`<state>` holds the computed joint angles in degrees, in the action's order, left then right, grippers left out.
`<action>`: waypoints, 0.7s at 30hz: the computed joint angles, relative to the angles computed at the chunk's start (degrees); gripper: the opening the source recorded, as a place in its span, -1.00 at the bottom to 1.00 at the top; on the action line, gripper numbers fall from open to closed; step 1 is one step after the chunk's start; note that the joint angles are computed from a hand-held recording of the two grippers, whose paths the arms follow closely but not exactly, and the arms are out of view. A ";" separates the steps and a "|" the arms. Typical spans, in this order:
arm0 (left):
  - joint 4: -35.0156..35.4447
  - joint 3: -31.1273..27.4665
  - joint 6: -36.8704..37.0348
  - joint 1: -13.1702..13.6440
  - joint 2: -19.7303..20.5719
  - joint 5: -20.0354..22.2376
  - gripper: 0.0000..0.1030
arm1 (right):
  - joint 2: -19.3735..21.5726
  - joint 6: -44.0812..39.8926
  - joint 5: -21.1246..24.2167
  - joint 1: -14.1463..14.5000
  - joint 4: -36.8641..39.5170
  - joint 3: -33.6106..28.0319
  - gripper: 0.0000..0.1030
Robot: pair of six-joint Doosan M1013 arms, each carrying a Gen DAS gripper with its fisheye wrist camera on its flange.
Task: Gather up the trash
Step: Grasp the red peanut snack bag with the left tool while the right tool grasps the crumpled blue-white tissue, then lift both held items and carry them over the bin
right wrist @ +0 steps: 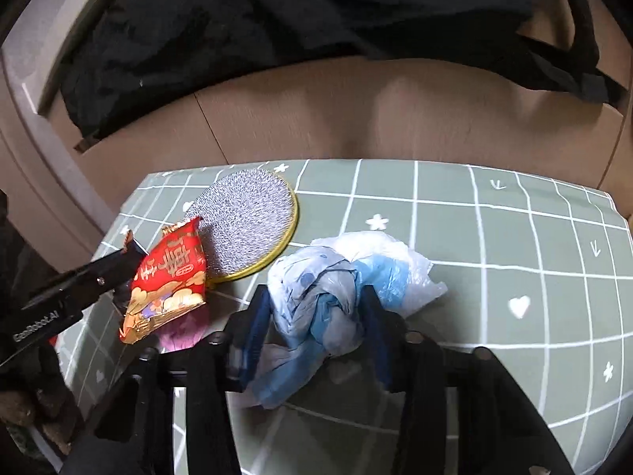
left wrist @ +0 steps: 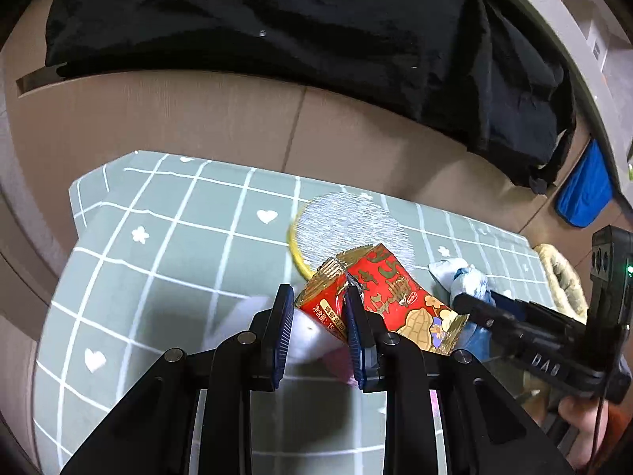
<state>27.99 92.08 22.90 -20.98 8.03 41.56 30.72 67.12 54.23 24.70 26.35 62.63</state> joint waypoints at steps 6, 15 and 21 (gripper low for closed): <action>6.51 -3.60 -4.26 -4.05 1.45 3.81 -0.48 | -0.26 -3.91 1.57 -4.86 5.19 -1.40 -0.27; 18.46 -13.09 -10.62 -11.00 5.47 12.70 -0.49 | -0.72 -12.10 4.87 -11.38 12.82 -4.79 -0.27; 26.20 -19.74 -13.20 -14.74 8.90 17.88 -0.49 | -2.28 -21.05 3.23 -14.23 17.69 -4.63 -0.27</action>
